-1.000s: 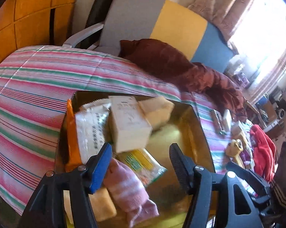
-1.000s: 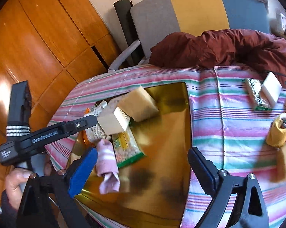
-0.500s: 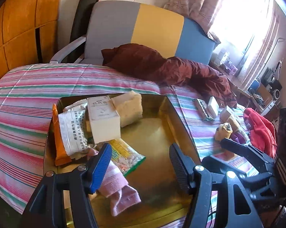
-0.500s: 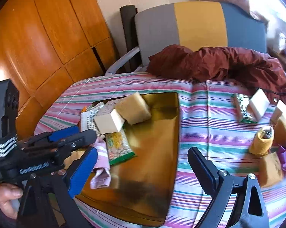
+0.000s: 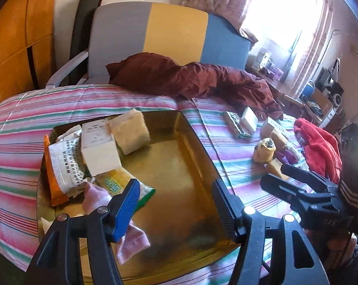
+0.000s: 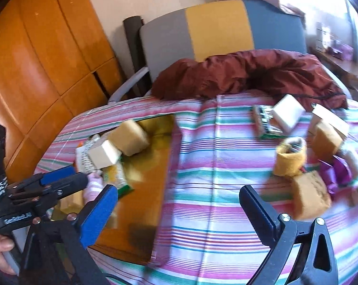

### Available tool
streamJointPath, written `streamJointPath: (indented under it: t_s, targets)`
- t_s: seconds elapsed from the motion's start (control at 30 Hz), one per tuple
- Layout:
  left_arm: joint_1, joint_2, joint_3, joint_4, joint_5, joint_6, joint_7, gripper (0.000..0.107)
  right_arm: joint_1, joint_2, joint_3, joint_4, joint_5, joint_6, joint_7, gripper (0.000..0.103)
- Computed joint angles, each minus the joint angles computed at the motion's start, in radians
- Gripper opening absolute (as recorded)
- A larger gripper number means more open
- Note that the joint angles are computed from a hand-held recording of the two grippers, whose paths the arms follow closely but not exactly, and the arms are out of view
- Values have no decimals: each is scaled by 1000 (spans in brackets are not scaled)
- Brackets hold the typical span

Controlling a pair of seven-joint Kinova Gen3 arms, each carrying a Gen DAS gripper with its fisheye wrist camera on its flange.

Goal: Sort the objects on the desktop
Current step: 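Move both grippers away from the gold tray toward the pile, then move both open grippers over the remaining items on the bedspread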

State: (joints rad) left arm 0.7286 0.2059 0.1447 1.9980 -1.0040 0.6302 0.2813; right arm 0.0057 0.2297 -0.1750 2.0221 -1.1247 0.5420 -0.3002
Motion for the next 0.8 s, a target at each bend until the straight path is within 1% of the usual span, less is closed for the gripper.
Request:
streamJointPath:
  t_s: [0.13,0.23,0.33,0.6,0.8]
  targets:
    - [17,27,10,-40,26,53,-47,64,26,3,14,9,-10,-2,10,103]
    - [36,43,10,-67,36,83,-77,65,39,-6,18,27,-27,-29,44,103]
    - [51,60,9,-95,46,109,-117,66,34,-11,34,25,25,-51,0,103]
    - [99,118,-4,-183,65,183,-228,66,93,0,49,0,109,-68,-69,103]
    - [111,151,-19,-237,99,188,-312,66,134,9,54,-21,181,-89,-114,103]
